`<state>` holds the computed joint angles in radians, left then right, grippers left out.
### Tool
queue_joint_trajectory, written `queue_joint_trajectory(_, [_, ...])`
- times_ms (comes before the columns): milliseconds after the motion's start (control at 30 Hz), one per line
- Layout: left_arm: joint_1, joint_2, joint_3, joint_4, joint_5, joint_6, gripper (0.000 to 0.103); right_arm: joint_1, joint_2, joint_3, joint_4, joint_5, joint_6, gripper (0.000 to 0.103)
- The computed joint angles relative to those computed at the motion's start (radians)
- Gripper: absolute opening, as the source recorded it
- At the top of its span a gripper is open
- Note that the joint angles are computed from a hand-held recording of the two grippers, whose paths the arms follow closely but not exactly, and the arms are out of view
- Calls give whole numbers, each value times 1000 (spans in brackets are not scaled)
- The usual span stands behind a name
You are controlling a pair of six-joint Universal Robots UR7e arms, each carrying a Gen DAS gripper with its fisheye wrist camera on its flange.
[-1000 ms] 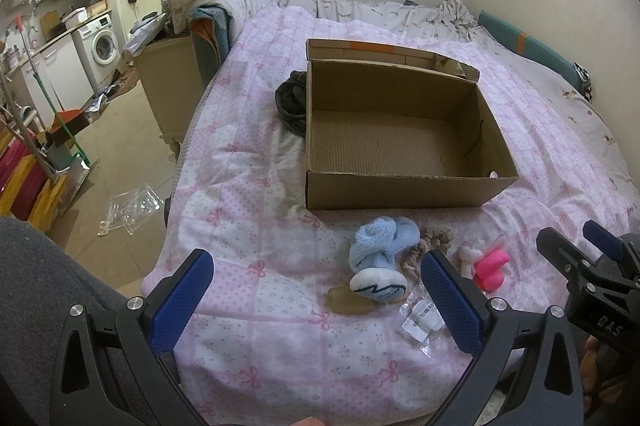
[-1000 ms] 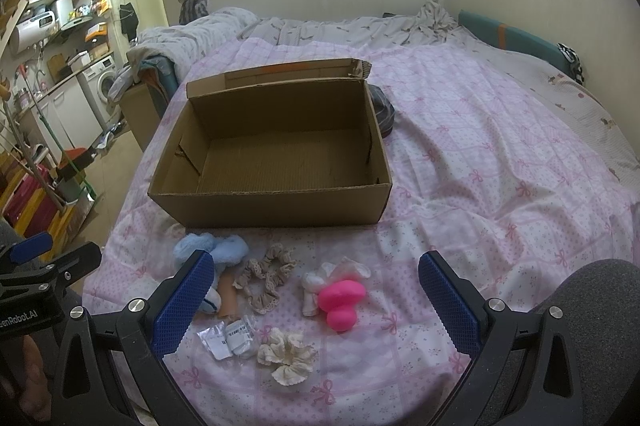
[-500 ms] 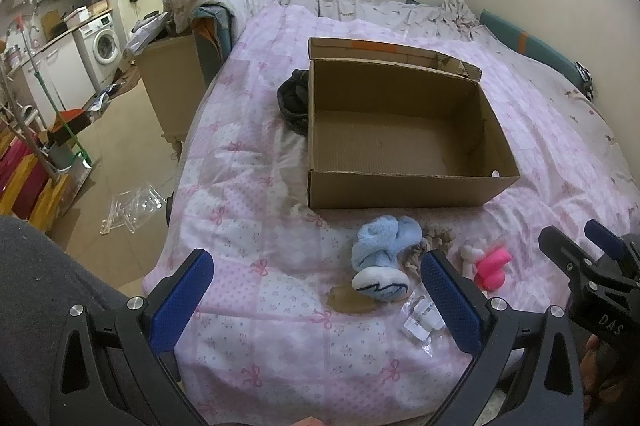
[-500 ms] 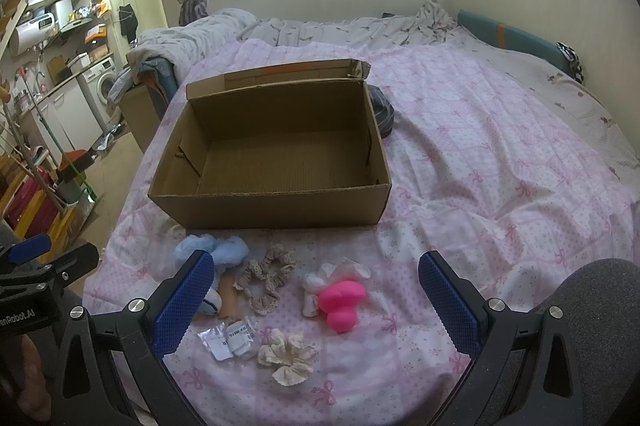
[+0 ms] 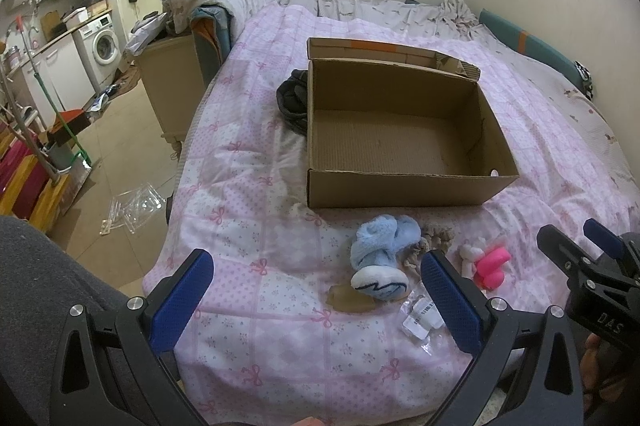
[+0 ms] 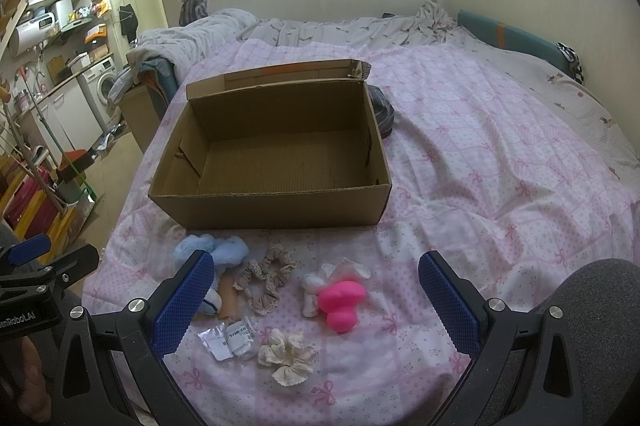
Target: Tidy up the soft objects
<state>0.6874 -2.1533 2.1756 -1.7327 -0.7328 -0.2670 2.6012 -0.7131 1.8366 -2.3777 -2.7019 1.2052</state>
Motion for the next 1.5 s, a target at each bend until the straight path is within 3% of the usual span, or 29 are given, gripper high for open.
queue_joint_trajectory(767, [-7,-1,-8,32,-2,-20,103,1,-6,-4,14,-2,9,103])
queue_joint_trajectory(1067, [-10,45,-36,-4,-11,15,103,-7,-11,-22,-23,-7,-80,103])
queue_joint_trajectory(1200, [15,106,-72,-1,-12,4,103,-22,-25,-10,-114,13,-161,103])
queue_joint_trajectory(1367, [102,223,-166,1,-50,2,102,-65,-59,24,-259,81,-295,103])
queue_joint_trajectory(1500, [186,309,-236,37,-139,-40,97,-107,-87,61,-278,104,-284,103])
